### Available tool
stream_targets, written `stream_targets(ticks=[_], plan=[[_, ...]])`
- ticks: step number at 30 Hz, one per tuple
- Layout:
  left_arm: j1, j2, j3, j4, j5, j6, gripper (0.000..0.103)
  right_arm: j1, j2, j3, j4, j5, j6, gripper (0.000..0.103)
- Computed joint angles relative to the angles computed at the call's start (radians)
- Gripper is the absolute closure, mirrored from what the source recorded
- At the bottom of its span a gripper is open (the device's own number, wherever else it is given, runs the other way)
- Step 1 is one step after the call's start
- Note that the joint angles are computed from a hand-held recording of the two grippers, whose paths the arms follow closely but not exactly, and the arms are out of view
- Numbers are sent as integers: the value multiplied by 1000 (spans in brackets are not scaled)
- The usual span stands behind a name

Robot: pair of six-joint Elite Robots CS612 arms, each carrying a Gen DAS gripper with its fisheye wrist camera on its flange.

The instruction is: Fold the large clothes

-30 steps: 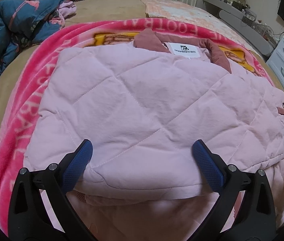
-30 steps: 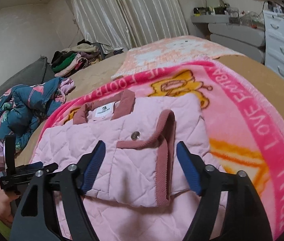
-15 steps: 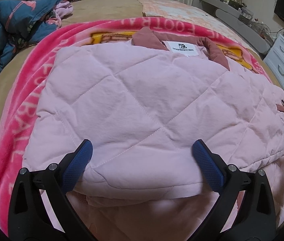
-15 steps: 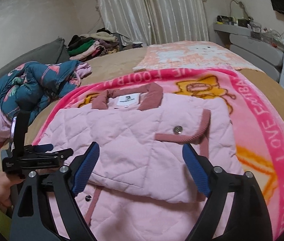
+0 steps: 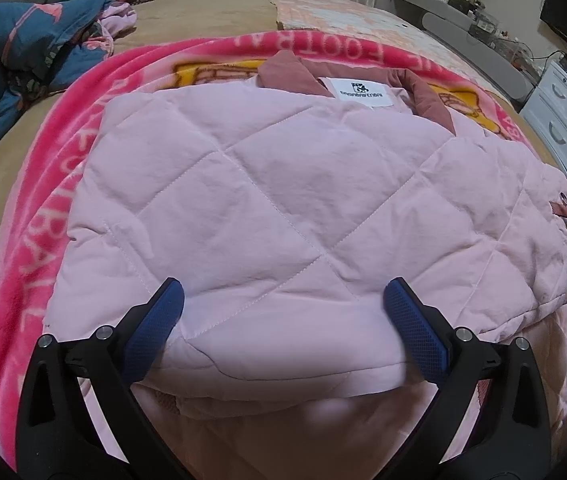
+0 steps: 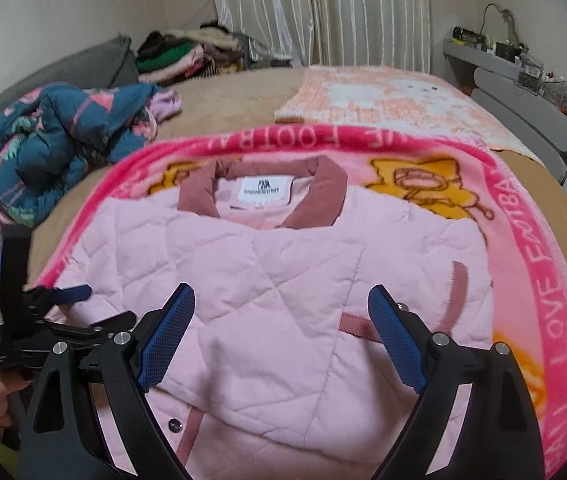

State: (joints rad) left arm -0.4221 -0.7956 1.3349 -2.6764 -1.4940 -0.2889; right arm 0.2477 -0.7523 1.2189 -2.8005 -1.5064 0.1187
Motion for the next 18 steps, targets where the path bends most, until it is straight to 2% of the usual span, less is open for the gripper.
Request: stream_targets(ticks=[2,6,10,18], plan=[[0,0,0,0,0,0,8,-5,14,-27,67,35,-11,16],[0,1,0,-4,-1,3,8,1,38,-60,139,1,-44,15],[-1,1,1,-2,3,3,8,4,59,-78,174,-31,-29,15],[-8,3,-6,14,27,7,8,19,84,-83,153,-105,-44,14]])
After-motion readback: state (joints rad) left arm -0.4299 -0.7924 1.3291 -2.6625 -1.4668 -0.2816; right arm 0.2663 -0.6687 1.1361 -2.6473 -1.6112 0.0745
